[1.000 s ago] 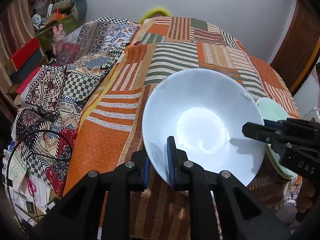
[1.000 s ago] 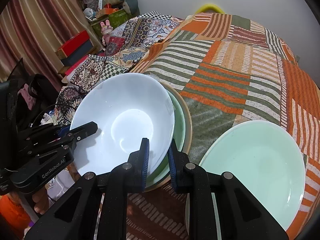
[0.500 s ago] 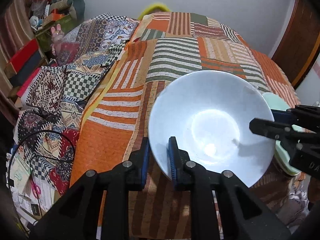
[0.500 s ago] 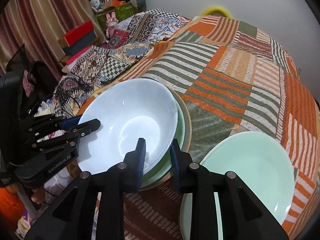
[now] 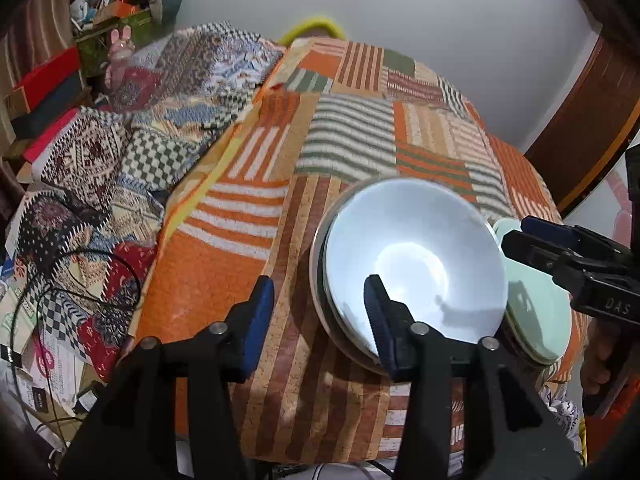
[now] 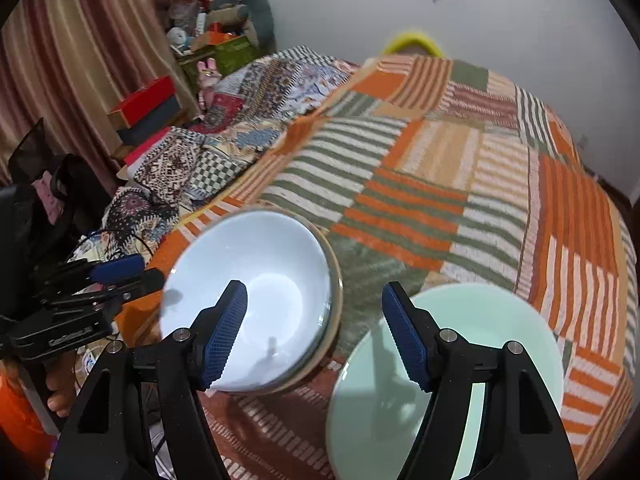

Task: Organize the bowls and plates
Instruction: 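Lower the white spotted bowl into the mint-green bowl with both tools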

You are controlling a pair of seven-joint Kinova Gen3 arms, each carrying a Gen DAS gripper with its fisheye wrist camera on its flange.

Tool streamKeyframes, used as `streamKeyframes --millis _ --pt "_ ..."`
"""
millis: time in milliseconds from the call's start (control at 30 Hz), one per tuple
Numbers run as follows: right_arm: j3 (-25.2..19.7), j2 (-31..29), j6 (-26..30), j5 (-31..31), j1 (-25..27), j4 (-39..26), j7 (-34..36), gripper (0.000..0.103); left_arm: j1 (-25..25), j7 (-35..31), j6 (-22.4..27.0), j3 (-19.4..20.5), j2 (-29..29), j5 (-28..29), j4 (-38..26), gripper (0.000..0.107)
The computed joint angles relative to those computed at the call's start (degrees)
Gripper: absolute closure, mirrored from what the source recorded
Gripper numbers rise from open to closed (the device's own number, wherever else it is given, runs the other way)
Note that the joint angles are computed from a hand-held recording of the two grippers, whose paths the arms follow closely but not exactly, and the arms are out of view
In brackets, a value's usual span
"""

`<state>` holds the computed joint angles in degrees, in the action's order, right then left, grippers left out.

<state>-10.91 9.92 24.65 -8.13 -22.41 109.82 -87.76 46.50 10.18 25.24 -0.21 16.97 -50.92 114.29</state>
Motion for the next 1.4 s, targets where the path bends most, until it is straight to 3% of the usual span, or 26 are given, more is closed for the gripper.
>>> streamKeyframes --millis 233,433,600,800,967,1400 --pt "-1.6 3.6 2.1 -5.1 2.7 -0.9 4.8 0.037 -2.2 -5.7 -6.8 -1.0 3.0 6.6 0.2 0.061" --pt "-2.6 5.2 2.7 -8.0 4.0 -1.6 8.0 0.057 1.0 -9.2 -9.4 -5.3 4.4 9.9 -0.4 0.062" --pt "-2.8 6.7 3.7 -9.9 4.8 -2.3 9.7 0.069 0.4 -13.9 -12.0 -6.1 5.2 14.5 -0.4 0.072" --pt "-2.2 6.9 2.9 -9.7 3.8 -1.9 8.8 0.072 4.0 -16.8 -10.0 -9.7 5.8 18.4 -2.0 0.073" --pt "0.5 5.7 0.4 -3.0 -1.0 -0.5 3.1 0.073 7.6 -16.3 -4.3 -11.3 6.9 17.8 -4.8 0.073" --pt "-2.1 5.7 1.5 -5.0 2.2 -0.8 3.9 0.074 4.2 -13.0 -0.2 -5.8 6.3 14.5 -5.9 0.073"
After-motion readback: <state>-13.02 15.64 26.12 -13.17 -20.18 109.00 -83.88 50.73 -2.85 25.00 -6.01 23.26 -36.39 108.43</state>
